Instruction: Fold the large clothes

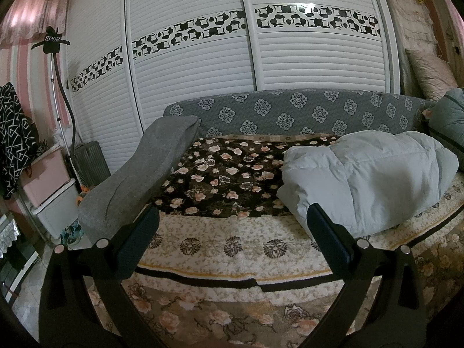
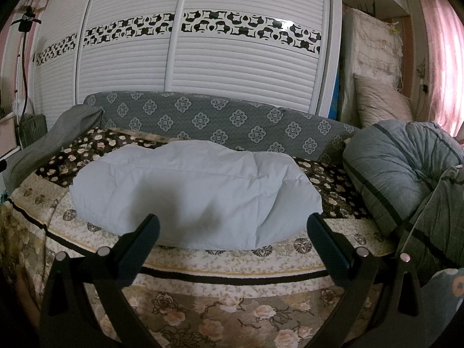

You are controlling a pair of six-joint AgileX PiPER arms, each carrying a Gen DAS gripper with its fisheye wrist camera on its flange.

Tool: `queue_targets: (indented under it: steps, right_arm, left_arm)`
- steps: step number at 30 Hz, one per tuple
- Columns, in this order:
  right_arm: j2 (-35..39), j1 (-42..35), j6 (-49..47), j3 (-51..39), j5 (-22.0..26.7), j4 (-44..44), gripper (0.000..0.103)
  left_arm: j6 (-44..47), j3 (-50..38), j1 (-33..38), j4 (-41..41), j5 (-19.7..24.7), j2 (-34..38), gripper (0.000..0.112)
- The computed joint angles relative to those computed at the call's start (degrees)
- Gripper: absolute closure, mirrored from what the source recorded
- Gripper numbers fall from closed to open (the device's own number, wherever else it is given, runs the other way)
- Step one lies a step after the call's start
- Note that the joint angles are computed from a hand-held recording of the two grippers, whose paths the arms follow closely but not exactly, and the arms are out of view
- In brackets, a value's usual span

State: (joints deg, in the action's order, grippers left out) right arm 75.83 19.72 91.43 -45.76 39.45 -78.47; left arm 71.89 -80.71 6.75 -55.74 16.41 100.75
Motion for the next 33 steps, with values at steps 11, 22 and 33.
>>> queue_targets:
  steps: [11,22,33]
  right_arm:
    - [0.02,-0.18,0.20,0.20,-0.29,-0.31,0.002]
    - [-0.18,-0.41,0.13,0.46,-0.56,-0.45,0.002]
    - [-0.33,-0.53,0.11,0.62,-0.72,-0.54,0.002]
  left_arm:
    - [0.05,-0.05,0.07,-0.05,0.07,0.04,0.012]
    - [-0.10,-0.27,0.07,0.09,0.15,0.21,0.012]
    - [-0.03,-0.31,0.29,0.11,0.50,0.15,0.012]
